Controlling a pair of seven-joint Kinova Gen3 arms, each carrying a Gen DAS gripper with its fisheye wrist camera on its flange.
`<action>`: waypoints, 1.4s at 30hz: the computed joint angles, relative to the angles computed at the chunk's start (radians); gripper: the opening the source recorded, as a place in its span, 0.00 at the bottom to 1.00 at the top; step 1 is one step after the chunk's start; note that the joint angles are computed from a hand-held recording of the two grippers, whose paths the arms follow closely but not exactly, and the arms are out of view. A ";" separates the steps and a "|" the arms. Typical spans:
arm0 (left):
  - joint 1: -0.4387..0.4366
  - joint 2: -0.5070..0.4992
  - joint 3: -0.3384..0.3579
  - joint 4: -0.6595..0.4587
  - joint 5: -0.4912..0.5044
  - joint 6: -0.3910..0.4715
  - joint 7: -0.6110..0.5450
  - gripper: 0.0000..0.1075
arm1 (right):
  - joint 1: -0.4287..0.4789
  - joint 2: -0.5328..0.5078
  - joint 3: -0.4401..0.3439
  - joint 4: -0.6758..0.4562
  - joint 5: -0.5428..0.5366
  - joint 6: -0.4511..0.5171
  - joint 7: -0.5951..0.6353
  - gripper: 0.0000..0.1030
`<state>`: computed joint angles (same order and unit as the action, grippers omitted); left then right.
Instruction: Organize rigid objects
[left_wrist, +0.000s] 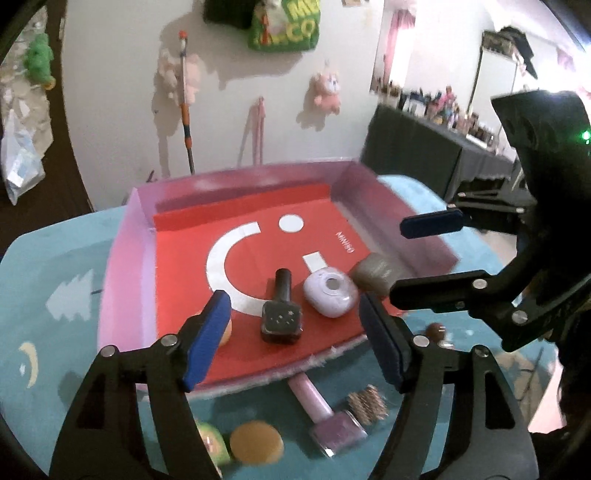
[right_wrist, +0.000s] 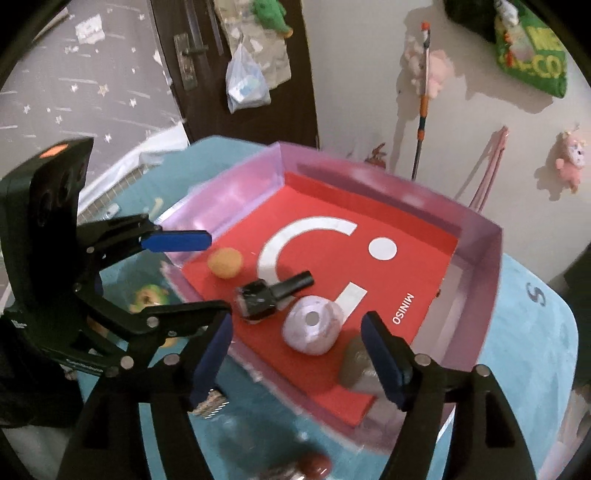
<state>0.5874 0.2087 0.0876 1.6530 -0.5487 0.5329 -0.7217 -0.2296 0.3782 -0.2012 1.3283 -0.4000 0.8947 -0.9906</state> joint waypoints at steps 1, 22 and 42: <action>0.023 -0.015 -0.014 0.014 -0.027 -0.003 0.041 0.70 | 0.010 -0.022 -0.004 0.025 -0.015 -0.014 0.004 0.78; 0.105 -0.224 0.278 0.309 -0.559 0.214 0.820 0.81 | 0.114 -0.582 -0.212 0.663 -0.030 -0.529 -0.361 1.00; 0.234 -0.111 0.272 0.403 -0.705 0.297 1.172 0.88 | 0.631 -0.685 -0.812 0.926 0.519 -0.789 -1.156 1.00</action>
